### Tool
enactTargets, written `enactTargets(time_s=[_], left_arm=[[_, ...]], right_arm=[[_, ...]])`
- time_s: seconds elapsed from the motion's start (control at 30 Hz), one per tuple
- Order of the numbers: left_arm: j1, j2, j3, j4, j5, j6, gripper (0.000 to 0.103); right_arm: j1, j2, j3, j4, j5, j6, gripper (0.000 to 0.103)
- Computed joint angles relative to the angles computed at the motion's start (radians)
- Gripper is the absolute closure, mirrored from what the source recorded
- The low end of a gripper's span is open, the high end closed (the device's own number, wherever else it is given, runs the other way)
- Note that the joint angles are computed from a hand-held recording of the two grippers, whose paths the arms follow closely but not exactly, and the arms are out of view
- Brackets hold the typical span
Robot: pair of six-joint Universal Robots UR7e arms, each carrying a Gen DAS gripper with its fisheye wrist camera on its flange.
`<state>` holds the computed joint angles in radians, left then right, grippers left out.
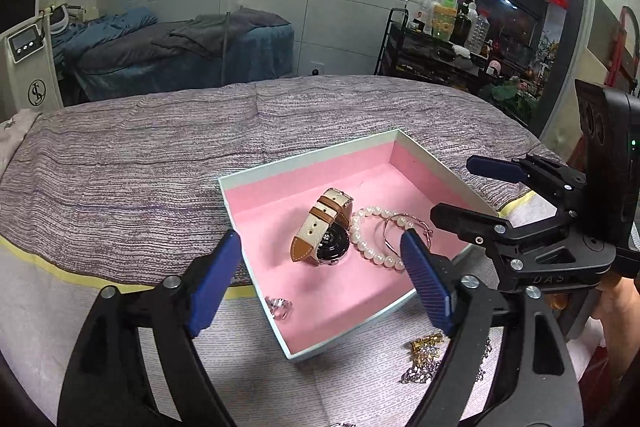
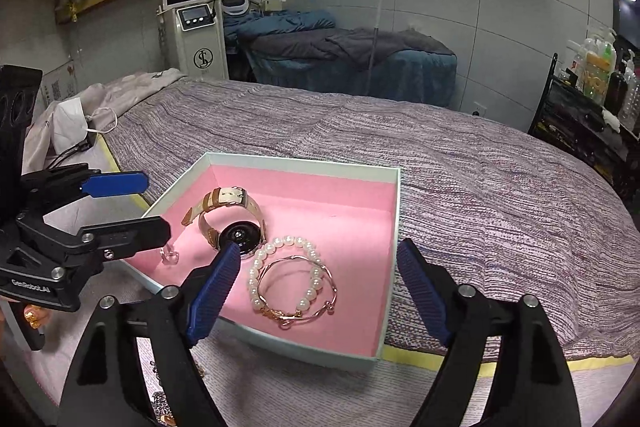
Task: Organize jewelry
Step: 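Carry the ring and bangle into the pink box and open both tools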
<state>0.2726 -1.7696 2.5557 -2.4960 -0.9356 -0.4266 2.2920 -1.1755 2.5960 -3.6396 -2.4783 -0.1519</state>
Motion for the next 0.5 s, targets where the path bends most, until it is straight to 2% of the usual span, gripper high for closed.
enactTargets(time_s=[0.03,0.07,0.2,0.27,0.4,0.5], left_arm=[[-0.011,-0.022,0.006,0.007,0.01,-0.001,0.009],[-0.024,-0.045,0.013,0.013,0.024,-0.002,0.007],[-0.077,-0.133,0.048,0.032,0.077,-0.013,0.006],[-0.098,-0.174,0.058,0.076,0.092,-0.05,0.006],[-0.125,-0.269,0.08,0.165,0.062,-0.138,0.006],[-0.176,-0.339,0.09,0.308,0.09,-0.253,0.006]], right_arm=[[0.001,-0.003,0.004,-0.02,0.007,-0.007,0.016],[0.003,-0.007,0.008,-0.035,0.009,-0.008,0.012],[0.026,-0.025,0.02,-0.034,-0.013,0.026,0.007],[0.041,-0.038,0.029,-0.009,-0.028,0.069,0.007],[0.075,-0.074,0.059,0.056,-0.032,0.159,0.007],[0.108,-0.1,0.082,0.109,-0.039,0.22,0.007]])
